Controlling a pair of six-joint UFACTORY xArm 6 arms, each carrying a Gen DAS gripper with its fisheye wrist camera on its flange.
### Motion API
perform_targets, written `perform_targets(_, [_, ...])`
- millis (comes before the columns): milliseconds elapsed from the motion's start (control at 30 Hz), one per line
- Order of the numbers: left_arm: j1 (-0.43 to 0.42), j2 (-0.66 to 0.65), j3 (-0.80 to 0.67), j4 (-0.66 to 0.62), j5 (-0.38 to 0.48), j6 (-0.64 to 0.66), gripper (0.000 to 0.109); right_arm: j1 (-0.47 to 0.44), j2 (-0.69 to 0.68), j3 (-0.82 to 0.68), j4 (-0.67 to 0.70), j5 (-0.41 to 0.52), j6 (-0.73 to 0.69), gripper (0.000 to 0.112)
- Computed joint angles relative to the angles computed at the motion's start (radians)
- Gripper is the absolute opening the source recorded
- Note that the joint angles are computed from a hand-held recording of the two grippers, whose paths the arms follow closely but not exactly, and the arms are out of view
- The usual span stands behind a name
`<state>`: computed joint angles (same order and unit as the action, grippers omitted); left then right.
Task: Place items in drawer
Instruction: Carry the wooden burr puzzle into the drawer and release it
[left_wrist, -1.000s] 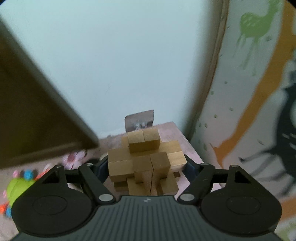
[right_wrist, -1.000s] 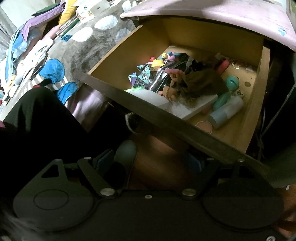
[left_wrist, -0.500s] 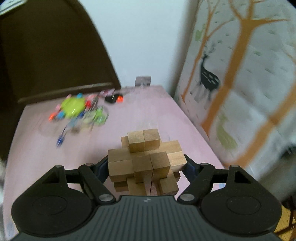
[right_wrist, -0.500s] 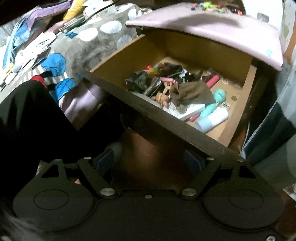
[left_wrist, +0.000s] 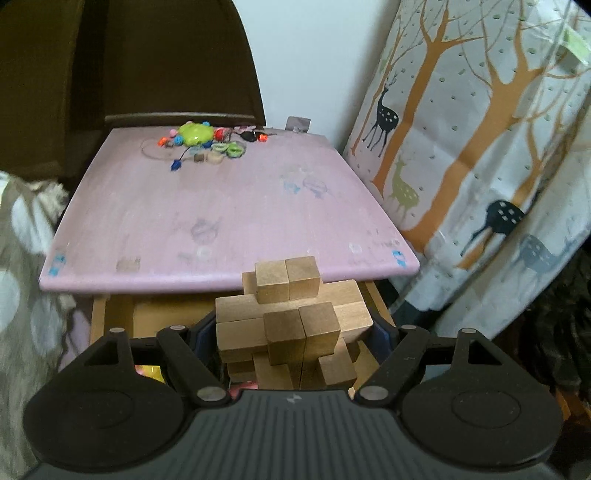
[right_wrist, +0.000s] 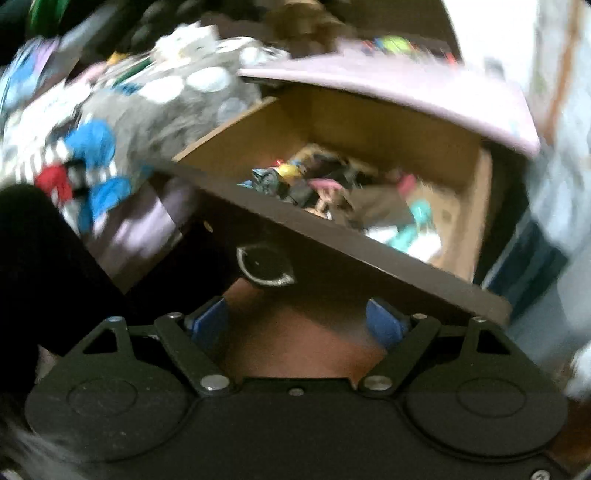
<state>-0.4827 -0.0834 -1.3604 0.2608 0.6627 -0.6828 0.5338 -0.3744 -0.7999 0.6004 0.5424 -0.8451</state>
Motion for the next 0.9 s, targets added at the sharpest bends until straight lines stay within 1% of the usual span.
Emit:
perform_targets(67, [-0.008, -0.037, 0.031, 0.009, 0.005, -0.013, 0.078, 0.060, 0.013, 0.035, 0.003, -0.106, -0.088, 0.080])
perform_targets(100, [-0.011, -0.050, 0.039, 0.013, 0.010, -0.015, 0.078, 0.090, 0.028, 0.047, 0.009, -0.162, -0.141, 0.074])
perform_targets(167, [-0.017, -0.068, 0.042, 0.017, 0.028, -0.013, 0.078, 0.123, 0.063, 0.039, -0.005, -0.204, -0.197, 0.068])
perform_targets(200, [-0.019, -0.076, 0.040, 0.017, 0.040, -0.009, 0.078, 0.132, 0.079, 0.029, -0.008, -0.203, -0.219, 0.064])
perform_targets(300, [-0.027, -0.098, 0.033, 0.032, 0.074, -0.003, 0.078, 0.156, 0.131, -0.006, -0.020, -0.190, -0.279, 0.058])
perform_targets(333, [-0.029, -0.107, 0.032, 0.036, 0.082, -0.006, 0.078, 0.163, 0.152, -0.015, -0.051, -0.194, -0.268, 0.056])
perform_targets(367, [-0.030, -0.119, 0.035, 0.039, 0.087, -0.010, 0.078, 0.168, 0.171, -0.024, -0.089, -0.192, -0.257, 0.049])
perform_targets(467, [-0.040, -0.147, 0.031, 0.046, 0.126, -0.010, 0.078, 0.181, 0.221, -0.046, -0.191, -0.184, -0.220, 0.039])
perform_targets(567, [-0.053, -0.166, 0.023, 0.046, 0.162, -0.003, 0.078, 0.196, 0.262, -0.051, -0.308, -0.236, -0.171, 0.034])
perform_targets(600, [-0.058, -0.170, 0.022, 0.044, 0.171, -0.002, 0.078, 0.197, 0.275, -0.060, -0.345, -0.240, -0.141, 0.030])
perform_targets(633, [-0.062, -0.172, 0.021, 0.041, 0.179, -0.003, 0.078, 0.197, 0.288, -0.069, -0.380, -0.241, -0.111, 0.028])
perform_targets(733, [-0.076, -0.175, 0.024, 0.036, 0.191, -0.007, 0.078, 0.209, 0.301, -0.059, -0.434, -0.279, -0.118, 0.022])
perform_targets(767, [-0.081, -0.173, 0.030, 0.038, 0.191, -0.012, 0.078, 0.210, 0.305, -0.057, -0.452, -0.291, -0.113, 0.013])
perform_targets(800, [-0.084, -0.172, 0.040, 0.038, 0.188, -0.019, 0.078, 0.211, 0.309, -0.056, -0.466, -0.303, -0.110, 0.010])
perform_targets(833, [-0.084, -0.170, 0.052, 0.032, 0.181, -0.027, 0.078, 0.211, 0.313, -0.067, -0.438, -0.285, -0.126, 0.008])
perform_targets(900, [-0.083, -0.163, 0.074, 0.026, 0.172, -0.043, 0.078, 0.213, 0.312, -0.055, -0.389, -0.306, -0.187, 0.009])
